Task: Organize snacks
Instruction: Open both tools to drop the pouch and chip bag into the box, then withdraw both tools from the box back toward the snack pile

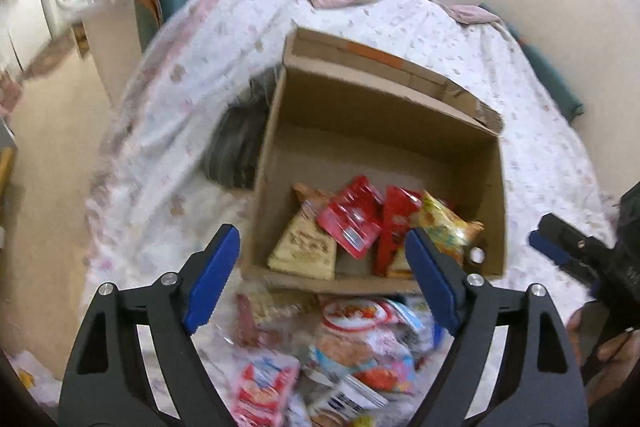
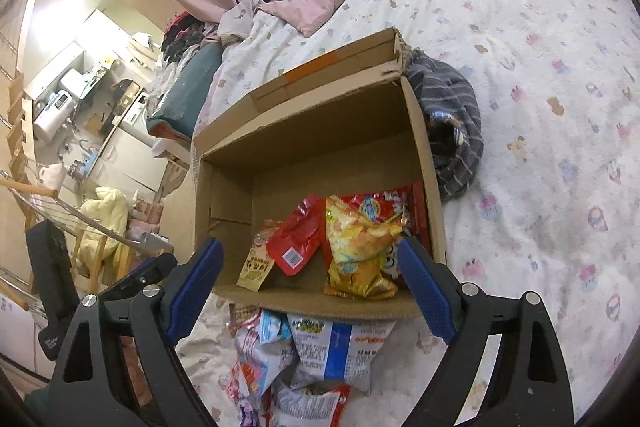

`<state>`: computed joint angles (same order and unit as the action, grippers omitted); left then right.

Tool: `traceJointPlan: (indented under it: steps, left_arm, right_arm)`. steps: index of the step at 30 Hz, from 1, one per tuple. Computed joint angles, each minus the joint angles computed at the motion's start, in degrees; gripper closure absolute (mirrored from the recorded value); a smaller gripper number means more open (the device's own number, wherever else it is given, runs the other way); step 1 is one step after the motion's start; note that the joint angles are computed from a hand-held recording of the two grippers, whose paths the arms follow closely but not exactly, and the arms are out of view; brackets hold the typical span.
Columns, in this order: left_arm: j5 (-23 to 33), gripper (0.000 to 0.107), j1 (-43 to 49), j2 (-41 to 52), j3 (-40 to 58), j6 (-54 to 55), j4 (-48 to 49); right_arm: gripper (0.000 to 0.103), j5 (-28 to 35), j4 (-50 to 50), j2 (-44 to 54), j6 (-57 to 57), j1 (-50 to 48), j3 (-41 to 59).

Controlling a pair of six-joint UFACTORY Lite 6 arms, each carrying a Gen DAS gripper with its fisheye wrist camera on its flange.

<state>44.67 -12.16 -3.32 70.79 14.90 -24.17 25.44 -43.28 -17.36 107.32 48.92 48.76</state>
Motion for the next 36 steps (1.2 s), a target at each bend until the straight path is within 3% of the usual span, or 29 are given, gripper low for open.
traceJointPlan:
  steps: [4,8,13,16,29,36]
  left_arm:
    - [0.5,0.025,0.9,-3.1,-3.0,0.4,0.3]
    - [1.6,0.019,1.1,-6.3,-5.9,1.2,0.5]
    - [1.7,0.019,0.6,-11.1,-10.1,0.5,3.1]
    - [0.6,0.019,-1.5,-14.1,-12.8,-4.6,10.1]
    - [1.7,0.019,0.7,-20.3,-18.5,-7.3,16.5]
    - [1.3,0.019,5.0,-21.5,-20.8,-2.9,14.8]
  right_arm:
    - [0.012,-2.5,-2.8,-3.6,7.4,1.1,-4.6]
    - [0.012,0.6,-4.7,-4.1,11.3,4.7,-4.6]
    - [0.012,6.9,-6.1,-2.7,13.9,10.8,-2.8]
    - [0.012,10.8,-6.8,-2.1,15.7,14.5,-2.1]
    - [0.012,20.3,-8.1,-3.4,27.1,27.4,-4.8]
    - [0.012,20.0,-0.8,-1.6,21.6,29.7,-6.1]
